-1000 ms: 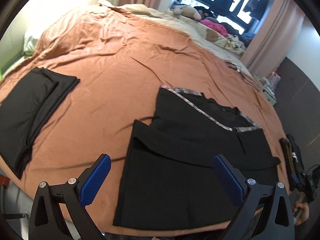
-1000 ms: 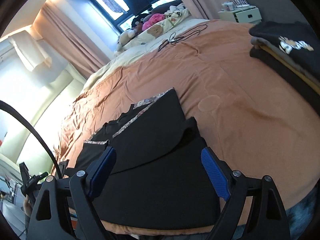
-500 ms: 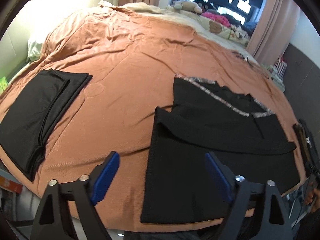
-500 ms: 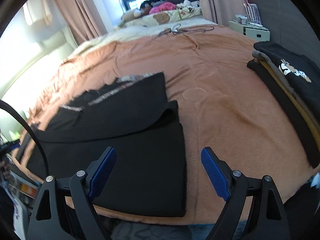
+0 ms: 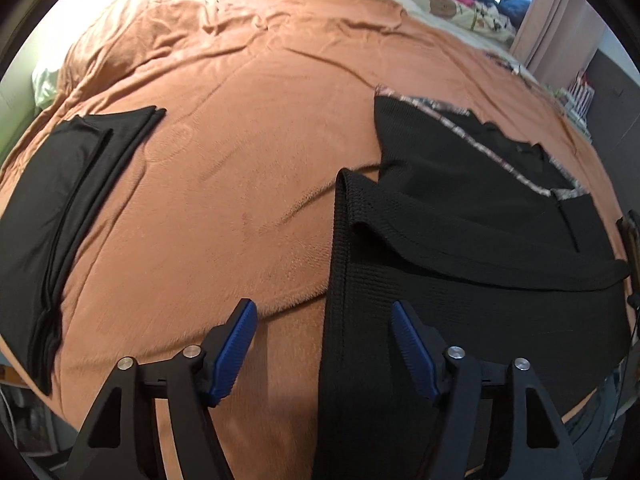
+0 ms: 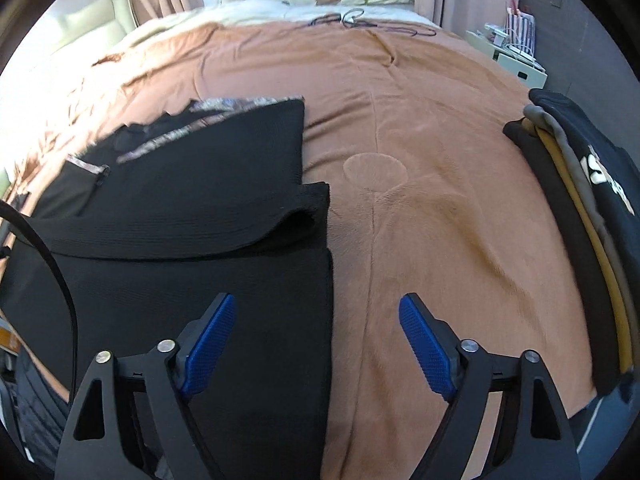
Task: Fold small clothes
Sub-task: 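Move both grippers to the new folded edge and grasp it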
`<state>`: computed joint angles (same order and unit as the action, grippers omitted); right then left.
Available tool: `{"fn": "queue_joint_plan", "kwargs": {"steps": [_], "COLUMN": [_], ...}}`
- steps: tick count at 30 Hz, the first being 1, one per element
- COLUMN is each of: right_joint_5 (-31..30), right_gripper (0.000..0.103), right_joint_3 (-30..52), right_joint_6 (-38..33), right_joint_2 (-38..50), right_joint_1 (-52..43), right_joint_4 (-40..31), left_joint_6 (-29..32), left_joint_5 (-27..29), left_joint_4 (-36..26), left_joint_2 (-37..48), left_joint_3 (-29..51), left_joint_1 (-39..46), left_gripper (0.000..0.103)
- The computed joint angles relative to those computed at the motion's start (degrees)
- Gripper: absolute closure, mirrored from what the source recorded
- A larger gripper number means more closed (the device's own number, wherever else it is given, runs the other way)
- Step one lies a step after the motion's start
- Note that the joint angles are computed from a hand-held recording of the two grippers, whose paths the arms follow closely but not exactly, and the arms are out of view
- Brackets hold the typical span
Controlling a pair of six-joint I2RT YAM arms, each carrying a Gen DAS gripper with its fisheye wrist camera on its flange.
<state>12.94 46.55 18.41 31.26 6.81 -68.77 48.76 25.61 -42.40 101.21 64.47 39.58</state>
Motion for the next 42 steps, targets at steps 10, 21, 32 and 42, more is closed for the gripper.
{"fn": "queue_joint_plan", "kwargs": {"steps": [10,21,32,42], "right_joint_5": [-1.5,-3.0,-13.6,-24.1], "right_gripper": [0.029,0.029,0.054,0.067], "right_joint_3": [-0.9,2.6,2.5,1.7], "right_joint_6": [-7.0,-10.3,-13.0,-15.1], "right_joint_2": [15.0,26.3,28.5,28.1], "right_joint_1": [-4.9,-6.6,-15.6,-22.2], "right_joint_4": [10.7,19.2,24.8,25.1], "left_joint_6": [-3.4,-9.3,-14.7,-14.3], "left_joint_5": [-4.5,-4.1,0.4,6.5], "left_joint_4": [3.4,3.7,-1.5,-10.8], "left_joint_2": [4.4,9.2,15.0,20.5], "left_joint_3": [2.6,9.1,16.7,24.3], "left_joint_1": [-6.0,-11.8,-13.0,-10.0], "left_gripper": [0.034,0.035,0.048,0.052]}}
